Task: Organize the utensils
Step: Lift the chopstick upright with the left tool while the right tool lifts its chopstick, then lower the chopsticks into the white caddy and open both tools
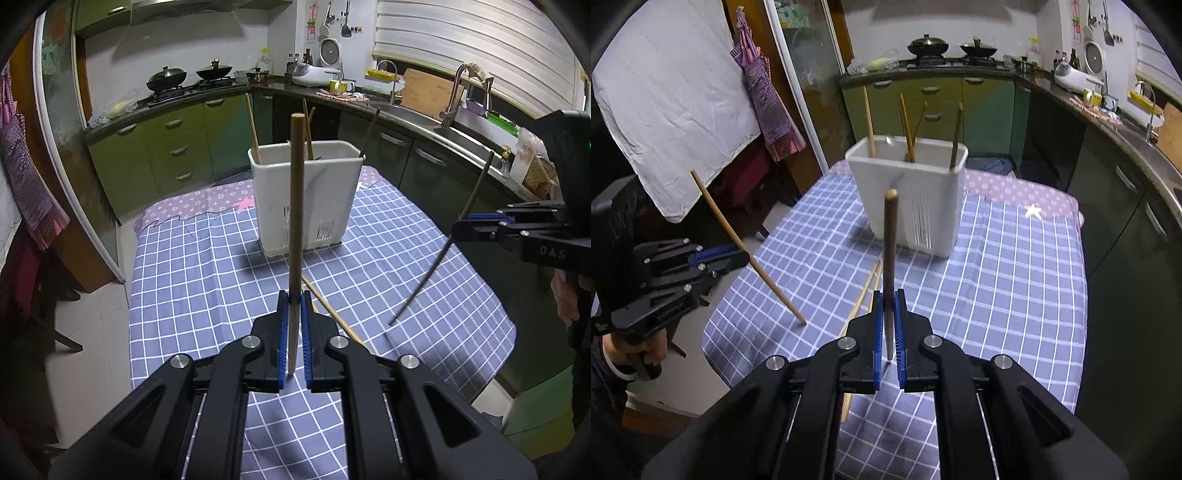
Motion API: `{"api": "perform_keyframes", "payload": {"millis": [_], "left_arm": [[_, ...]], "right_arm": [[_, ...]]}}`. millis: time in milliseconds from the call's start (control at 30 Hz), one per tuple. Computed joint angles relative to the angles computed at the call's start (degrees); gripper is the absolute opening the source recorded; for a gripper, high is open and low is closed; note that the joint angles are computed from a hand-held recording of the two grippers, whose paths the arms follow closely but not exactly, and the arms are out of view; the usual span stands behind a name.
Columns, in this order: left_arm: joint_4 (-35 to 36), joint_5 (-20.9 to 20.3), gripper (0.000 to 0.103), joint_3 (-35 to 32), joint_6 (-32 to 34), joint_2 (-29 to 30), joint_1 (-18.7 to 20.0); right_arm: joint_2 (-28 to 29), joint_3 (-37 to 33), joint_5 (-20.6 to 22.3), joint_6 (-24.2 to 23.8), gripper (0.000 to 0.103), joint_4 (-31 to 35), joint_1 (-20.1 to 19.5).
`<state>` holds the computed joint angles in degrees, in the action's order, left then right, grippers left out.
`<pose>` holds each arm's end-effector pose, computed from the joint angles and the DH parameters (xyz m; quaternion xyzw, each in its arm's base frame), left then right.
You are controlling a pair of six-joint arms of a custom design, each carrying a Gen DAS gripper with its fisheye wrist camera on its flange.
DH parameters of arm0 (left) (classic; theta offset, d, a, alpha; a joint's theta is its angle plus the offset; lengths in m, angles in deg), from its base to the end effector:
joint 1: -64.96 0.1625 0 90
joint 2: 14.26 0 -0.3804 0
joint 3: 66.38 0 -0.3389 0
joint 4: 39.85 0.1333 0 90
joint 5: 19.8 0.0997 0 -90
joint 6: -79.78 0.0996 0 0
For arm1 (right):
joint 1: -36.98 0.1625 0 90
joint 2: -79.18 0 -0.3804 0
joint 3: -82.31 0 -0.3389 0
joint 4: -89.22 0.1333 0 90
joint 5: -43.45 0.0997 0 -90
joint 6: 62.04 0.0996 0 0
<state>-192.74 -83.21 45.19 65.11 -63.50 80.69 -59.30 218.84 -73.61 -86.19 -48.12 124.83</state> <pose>-0.4391 -0.3085 0.0624 0.4827 0.8451 -0.1645 0.1608 0.0809 -0.1893 0.4439 0.0728 -0.8861 0.3464 0.2993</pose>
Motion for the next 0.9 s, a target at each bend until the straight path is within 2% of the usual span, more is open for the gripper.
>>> {"api": "perform_keyframes", "payload": {"millis": [200,333,500,667,800,900], "left_arm": [[2.7,0.6,0.007,-5.8,2.3,1.1,0.3],[4.1,0.5,0.007,-12.1,4.4,2.7,0.7],[4.1,2.8,0.007,-19.6,7.8,5.2,0.2],[2.5,3.1,0.007,-27.4,11.0,8.8,0.4],[-0.7,3.4,0.007,-33.3,13.9,13.3,1.0],[0.2,2.4,0.007,-38.2,14.0,16.7,2.0]], "right_arm": [[7.3,-5.2,-5.9,3.3,0.007,-2.8,9.7],[12.7,-9.8,-9.4,4.9,0.007,-4.3,15.8],[18.7,-15.8,-12.1,5.0,0.007,-6.8,20.4],[23.9,-21.3,-13.3,3.3,0.007,-12.0,21.6],[27.9,-25.0,-13.1,1.6,0.007,-15.8,19.8],[29.8,-27.4,-11.3,1.3,0.007,-15.9,16.7]]}}
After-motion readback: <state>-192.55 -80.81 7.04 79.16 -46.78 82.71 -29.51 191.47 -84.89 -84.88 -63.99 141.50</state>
